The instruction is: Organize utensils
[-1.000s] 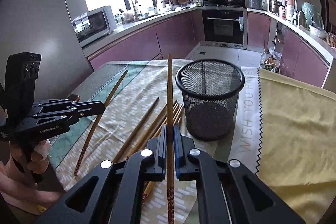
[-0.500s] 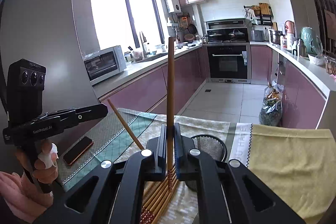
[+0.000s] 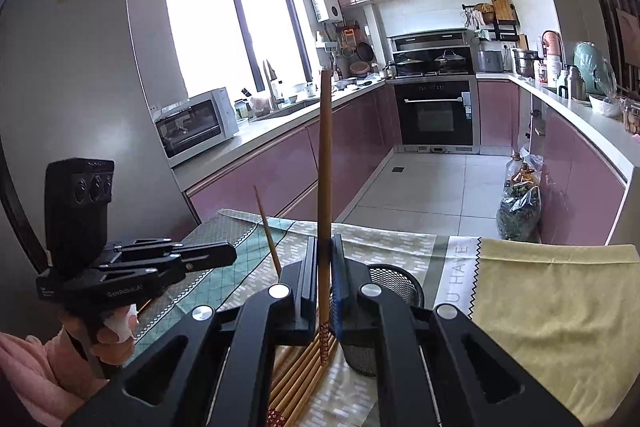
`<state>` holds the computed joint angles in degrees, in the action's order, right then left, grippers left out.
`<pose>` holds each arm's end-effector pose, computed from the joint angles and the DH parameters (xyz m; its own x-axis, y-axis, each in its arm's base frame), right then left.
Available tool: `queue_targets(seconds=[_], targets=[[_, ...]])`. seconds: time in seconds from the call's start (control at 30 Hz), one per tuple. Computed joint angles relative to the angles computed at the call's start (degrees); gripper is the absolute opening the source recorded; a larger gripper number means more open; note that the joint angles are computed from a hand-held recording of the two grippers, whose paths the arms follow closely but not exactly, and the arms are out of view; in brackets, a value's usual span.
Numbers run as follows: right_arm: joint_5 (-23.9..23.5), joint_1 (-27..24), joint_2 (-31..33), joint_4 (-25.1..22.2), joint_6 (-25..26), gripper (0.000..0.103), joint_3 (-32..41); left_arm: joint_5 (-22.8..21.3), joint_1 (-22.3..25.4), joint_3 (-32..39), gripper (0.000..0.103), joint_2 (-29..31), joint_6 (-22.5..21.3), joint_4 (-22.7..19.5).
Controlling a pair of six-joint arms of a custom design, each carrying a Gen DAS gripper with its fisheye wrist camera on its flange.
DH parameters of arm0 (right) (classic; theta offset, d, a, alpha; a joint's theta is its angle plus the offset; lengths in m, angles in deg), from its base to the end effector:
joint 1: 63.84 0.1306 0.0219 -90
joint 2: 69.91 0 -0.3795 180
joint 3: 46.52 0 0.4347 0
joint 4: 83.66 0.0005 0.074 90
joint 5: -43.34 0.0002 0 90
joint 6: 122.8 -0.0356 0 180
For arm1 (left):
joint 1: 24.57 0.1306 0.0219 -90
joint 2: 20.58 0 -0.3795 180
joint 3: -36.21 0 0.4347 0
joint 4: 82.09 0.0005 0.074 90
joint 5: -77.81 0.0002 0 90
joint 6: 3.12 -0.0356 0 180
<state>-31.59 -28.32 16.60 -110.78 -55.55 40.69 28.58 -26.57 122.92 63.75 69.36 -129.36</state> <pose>0.4374 0.3002 0.4663 -0.4776 0.1178 -0.8706 -0.2025 0.9495 0.2396 0.4890 -0.0408 0.4549 -0.5255 0.2465 -0.8143 0.6784 0.6990 -0.2262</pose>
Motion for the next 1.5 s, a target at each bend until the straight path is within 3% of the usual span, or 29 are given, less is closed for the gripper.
queue_targets(seconds=[0.13,0.3,0.33,0.43,0.83,0.9,1.03,1.37,1.5], targets=[[0.3,0.3,-0.1,-0.3,-0.5,0.005,-0.4,-5.3,0.3,-1.1,0.004,2.3,-0.2,0.6],[0.7,0.6,-0.7,-0.7,-1.2,0.005,-1.5,-12.4,1.0,0.0,0.022,7.0,1.4,1.4],[0.8,0.7,-0.6,-0.9,-1.4,0.006,-1.5,-13.9,0.7,0.6,0.029,8.3,1.6,1.4],[0.7,0.7,-0.7,-0.9,-1.9,0.005,-2.0,-17.3,-0.1,1.8,0.035,11.1,1.6,1.1],[-0.6,0.6,-0.7,-0.5,-3.5,0.006,-3.4,-23.2,-4.1,8.4,0.053,19.4,6.2,-0.7],[-0.8,0.6,-0.7,-0.4,-3.7,0.006,-3.5,-26.4,-5.0,9.4,0.052,20.7,6.9,-1.0],[-1.0,0.6,-1.1,-0.1,-4.1,0.006,-4.3,-27.1,-5.1,10.7,0.038,22.3,6.9,-2.3],[-2.1,0.4,-1.1,0.1,-4.9,0.006,-4.8,-16.6,-0.3,12.9,0.008,24.1,7.7,-8.8],[-2.1,0.4,-1.1,0.1,-5.0,0.006,-4.8,-15.3,0.7,10.6,0.008,22.6,6.8,-9.0]])
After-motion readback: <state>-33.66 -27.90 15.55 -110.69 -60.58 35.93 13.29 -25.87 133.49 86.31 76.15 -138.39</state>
